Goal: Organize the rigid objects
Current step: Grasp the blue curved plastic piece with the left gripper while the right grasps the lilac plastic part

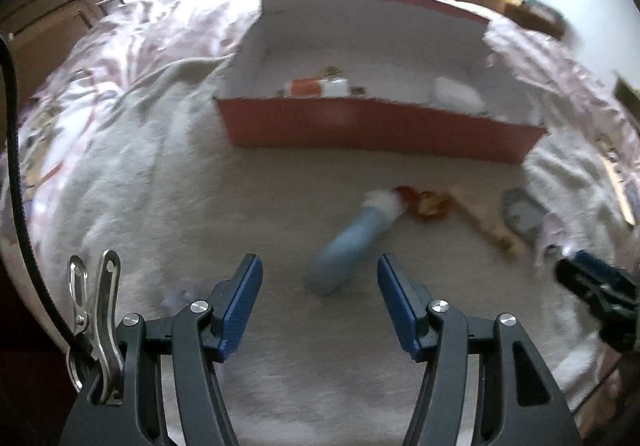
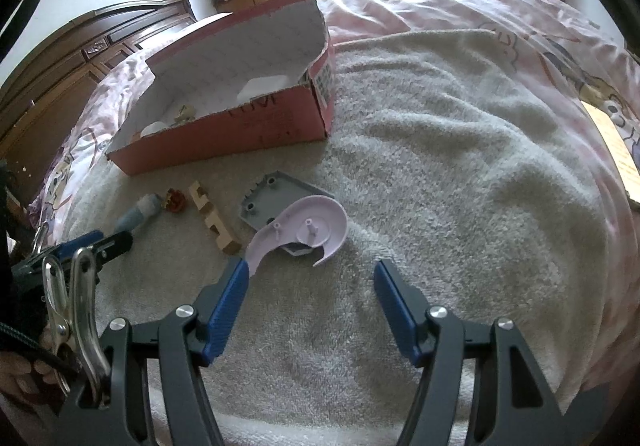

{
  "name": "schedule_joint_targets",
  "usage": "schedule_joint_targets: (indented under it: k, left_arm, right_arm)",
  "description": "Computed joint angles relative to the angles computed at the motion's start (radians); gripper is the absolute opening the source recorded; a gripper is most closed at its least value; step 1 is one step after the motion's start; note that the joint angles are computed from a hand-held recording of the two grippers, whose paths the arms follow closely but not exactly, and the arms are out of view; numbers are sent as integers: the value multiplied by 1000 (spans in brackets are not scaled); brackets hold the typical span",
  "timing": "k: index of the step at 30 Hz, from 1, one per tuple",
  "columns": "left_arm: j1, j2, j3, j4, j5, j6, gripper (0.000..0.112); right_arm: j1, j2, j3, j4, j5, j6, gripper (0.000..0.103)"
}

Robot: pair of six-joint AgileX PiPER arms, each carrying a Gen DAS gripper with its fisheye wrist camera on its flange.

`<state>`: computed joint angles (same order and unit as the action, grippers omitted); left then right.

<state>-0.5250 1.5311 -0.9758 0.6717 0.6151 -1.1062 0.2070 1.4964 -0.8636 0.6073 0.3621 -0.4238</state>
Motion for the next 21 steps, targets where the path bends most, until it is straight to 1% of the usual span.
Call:
schedule_joint_targets:
  k: [3,5,6,7,8,9,11,12,15,19,21]
  left_arm:
    - [-21,32,-20,38,-2,2,62]
    - [-29,49,-30,51,-15,4,60]
    - [-32,57,-36,61,-17,4,55]
    - [-35,67,-46,70,-13,8,46]
    - [-33,74,-53,72,-14,16,40]
    - [-37,76,-58,76,-11,18,29]
    - [-32,65,-49,79,-33,23,25]
    - [-31,55,-43,73,-45,27,19]
    - [-25,35,-25,49,-71,42,19]
    - [-17,27,-4,41,-94,22,19]
    - [-7,22,6,29,-112,25,19]
  right_arm:
    - [4,1,2,-7,-2,6,69]
    - [3,3,-2,-12,1,9,69]
    - [2,5,-4,-11,1,8,69]
    - [2,6,-5,-10,1,9,69]
    - [1,6,-5,-7,2,4,69]
    - [1,6,-5,-7,2,3,69]
    - [2,7,-6,-12,0,4,69]
    - [0,6,-5,-8,0,-3,69]
    - [4,8,-8,-9,-5,-16,69]
    - [31,11,-17,-68,-12,28,69]
    - [62,20,-27,-148,-27,92,74]
